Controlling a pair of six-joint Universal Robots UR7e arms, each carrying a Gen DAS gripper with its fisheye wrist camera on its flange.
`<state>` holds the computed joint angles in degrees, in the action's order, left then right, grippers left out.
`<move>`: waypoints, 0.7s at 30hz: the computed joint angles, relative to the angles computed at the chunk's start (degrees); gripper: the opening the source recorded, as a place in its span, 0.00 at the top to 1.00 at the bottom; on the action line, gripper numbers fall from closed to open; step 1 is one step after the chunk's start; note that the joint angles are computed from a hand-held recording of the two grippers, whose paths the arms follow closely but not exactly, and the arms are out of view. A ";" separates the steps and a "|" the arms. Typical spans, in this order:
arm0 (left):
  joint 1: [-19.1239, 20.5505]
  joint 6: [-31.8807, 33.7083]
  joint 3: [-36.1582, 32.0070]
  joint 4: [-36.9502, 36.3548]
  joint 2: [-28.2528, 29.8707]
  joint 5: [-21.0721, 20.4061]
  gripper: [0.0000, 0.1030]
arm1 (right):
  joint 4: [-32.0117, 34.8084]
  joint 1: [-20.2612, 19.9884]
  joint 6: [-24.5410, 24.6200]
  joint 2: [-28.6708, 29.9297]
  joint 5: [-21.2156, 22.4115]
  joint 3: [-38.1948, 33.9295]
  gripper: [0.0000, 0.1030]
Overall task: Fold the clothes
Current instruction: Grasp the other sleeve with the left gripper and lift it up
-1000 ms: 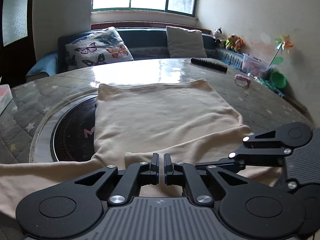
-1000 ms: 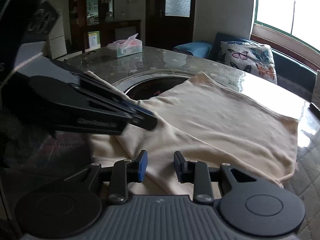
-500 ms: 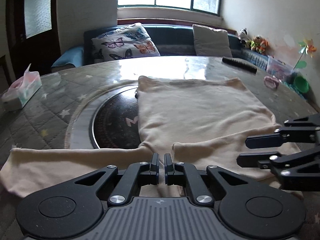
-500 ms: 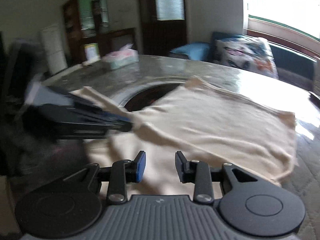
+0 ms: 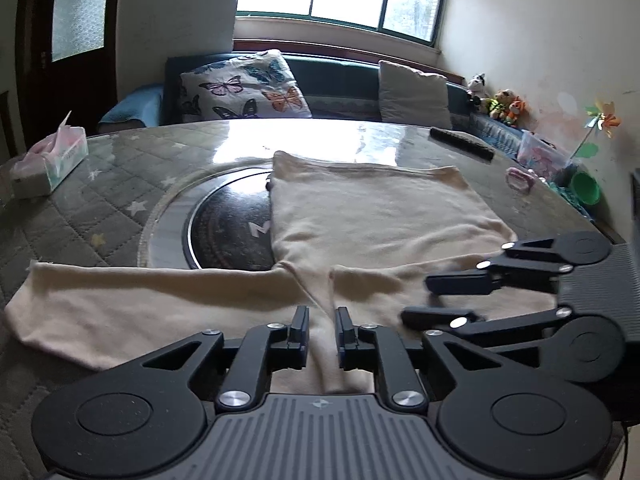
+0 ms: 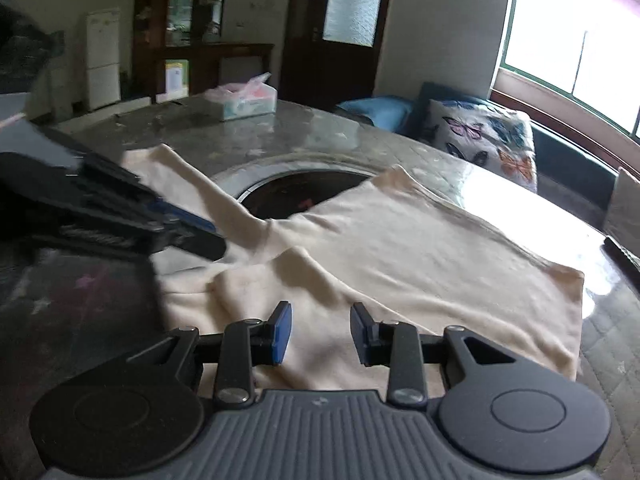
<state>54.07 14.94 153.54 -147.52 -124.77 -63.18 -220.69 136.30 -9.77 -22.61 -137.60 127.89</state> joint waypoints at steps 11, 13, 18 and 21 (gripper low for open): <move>2.31 0.74 0.16 1.74 -0.54 -2.22 0.77 | 2.73 -0.38 0.96 -0.53 2.19 -0.60 0.69; 3.09 0.93 -0.16 1.88 -1.74 -2.00 0.76 | 3.23 0.08 -0.89 -0.70 3.37 -0.41 0.69; 4.72 1.05 -0.83 -0.35 -3.74 2.52 0.76 | 2.29 0.43 -1.09 -0.61 3.91 -1.30 0.69; 6.05 0.20 -0.94 -4.00 -3.05 7.72 0.66 | 5.15 -0.06 -0.64 -0.60 5.24 -1.92 0.69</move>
<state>60.12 15.14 152.60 -151.52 -127.82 -55.45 -215.55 136.24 -10.41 -23.21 -132.35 125.98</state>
